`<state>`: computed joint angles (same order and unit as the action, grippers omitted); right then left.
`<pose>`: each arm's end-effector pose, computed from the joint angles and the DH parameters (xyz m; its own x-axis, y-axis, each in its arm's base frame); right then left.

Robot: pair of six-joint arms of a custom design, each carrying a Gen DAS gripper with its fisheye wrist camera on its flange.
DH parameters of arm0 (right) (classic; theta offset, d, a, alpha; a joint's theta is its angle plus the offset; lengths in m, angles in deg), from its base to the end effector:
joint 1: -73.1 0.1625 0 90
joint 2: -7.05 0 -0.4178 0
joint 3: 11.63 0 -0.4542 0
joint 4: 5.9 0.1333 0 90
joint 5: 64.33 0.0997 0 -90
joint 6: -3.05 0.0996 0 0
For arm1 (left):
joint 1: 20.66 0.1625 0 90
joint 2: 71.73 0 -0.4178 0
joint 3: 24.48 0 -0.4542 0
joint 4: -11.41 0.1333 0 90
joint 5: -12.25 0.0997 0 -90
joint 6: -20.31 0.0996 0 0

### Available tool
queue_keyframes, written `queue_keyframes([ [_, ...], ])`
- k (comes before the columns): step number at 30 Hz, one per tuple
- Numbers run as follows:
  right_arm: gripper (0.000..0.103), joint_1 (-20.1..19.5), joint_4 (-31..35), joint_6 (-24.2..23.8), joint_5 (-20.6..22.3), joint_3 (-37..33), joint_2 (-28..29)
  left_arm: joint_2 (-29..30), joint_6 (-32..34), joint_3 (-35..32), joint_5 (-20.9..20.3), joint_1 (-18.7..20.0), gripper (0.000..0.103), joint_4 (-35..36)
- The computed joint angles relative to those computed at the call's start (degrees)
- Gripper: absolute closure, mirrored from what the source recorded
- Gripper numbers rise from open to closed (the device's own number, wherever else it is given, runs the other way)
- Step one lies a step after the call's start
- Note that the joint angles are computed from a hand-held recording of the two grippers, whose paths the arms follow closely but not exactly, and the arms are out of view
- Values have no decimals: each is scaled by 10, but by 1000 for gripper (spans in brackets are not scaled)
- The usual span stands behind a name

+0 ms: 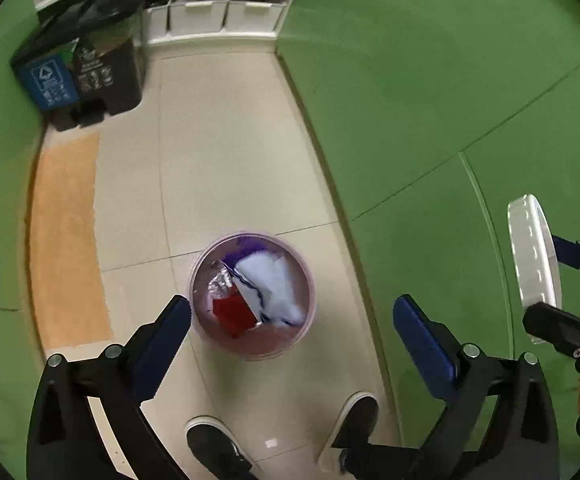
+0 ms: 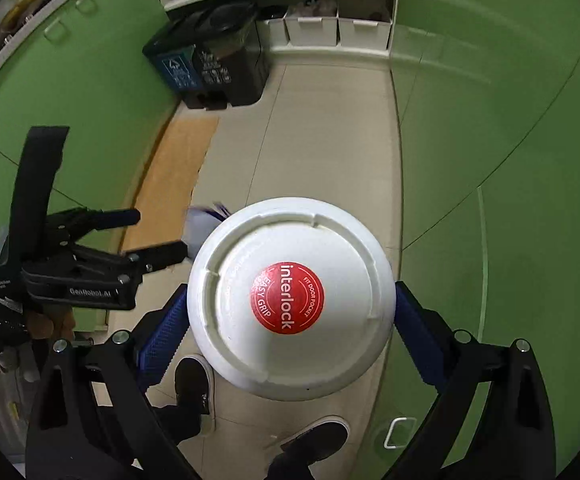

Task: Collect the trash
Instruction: 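Open both grippers to drop the grey cloth and white lid into the bin, then raise both open grippers back toward the mat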

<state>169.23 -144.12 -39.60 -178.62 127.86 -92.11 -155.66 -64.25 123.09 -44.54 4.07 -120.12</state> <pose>0.1335 -0.3789 0.2048 -0.5993 -0.6976 0.3927 -0.6959 0.6965 0.1751 -0.2001 -0.2990 0.0563 -0.8531 -0.3056 -0.4228 -0.0823 0.8791 -0.4695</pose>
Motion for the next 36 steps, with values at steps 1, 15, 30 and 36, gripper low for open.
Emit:
queue_keyframes([
  [1,8,-3,-8,-4,-1,4,8,1,-7,3,2,2,6,-2],
  [15,8,28,-55,8,18,8,121,-212,-162,39,18,-63,6,260],
  [30,3,44,-56,44,1,0,158,-273,-221,37,7,-101,6,361],
  [36,3,68,22,81,4,-14,98,-235,-204,-6,-15,-115,6,357],
])
